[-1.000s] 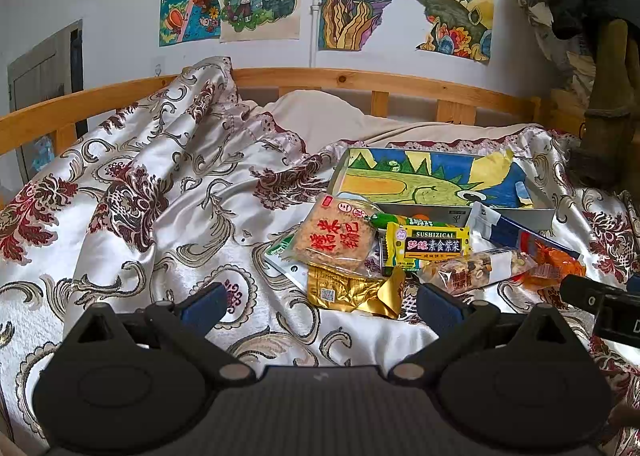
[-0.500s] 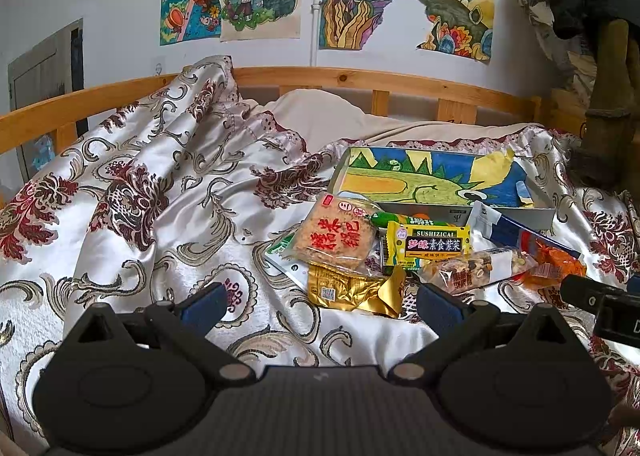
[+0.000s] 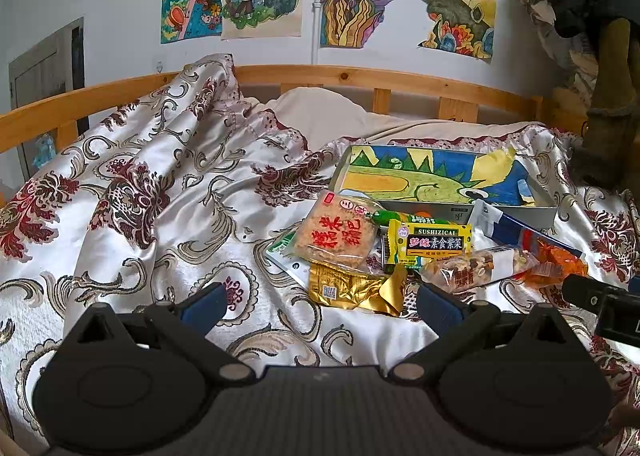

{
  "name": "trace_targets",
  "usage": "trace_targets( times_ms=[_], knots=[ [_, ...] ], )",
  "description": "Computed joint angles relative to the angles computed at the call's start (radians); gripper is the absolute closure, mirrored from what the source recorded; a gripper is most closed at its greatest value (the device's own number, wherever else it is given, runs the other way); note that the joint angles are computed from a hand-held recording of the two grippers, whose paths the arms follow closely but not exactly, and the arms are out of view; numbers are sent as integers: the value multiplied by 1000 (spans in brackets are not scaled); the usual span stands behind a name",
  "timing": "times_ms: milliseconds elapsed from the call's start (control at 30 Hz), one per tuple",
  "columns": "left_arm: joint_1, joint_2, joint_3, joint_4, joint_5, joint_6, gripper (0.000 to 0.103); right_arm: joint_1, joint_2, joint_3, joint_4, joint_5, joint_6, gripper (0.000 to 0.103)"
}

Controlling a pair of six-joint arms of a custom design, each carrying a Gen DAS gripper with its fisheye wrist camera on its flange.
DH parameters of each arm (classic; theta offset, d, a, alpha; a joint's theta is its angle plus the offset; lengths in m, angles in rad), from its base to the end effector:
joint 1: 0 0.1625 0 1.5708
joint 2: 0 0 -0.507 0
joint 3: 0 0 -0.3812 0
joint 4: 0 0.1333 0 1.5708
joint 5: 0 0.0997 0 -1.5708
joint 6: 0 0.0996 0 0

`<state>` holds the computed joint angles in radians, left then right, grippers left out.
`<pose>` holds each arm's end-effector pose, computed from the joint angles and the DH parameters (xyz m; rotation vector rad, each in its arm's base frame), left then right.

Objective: Organize snacks

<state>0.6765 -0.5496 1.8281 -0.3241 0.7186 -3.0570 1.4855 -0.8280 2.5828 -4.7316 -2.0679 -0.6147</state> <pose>-0.2585 -0.4746 -0.0488 0.8080 2.2418 -1.1118 0.0535 -0.3818 0.2452 0.1015 -1.9186 1.3318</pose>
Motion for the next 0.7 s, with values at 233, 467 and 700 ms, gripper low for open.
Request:
trace_targets(
  times_ms=[233,467,700],
  knots=[
    [15,6,-11,8,4,10,1,6,-11,-2,14,-6,3,1],
    [3,19,-45,83,-14,-32,1,3,2,-7,5,-11,-6,1],
    [16,34,-123,148,-22,8,1,1,-59,-21,101,16,-4,1]
  ],
)
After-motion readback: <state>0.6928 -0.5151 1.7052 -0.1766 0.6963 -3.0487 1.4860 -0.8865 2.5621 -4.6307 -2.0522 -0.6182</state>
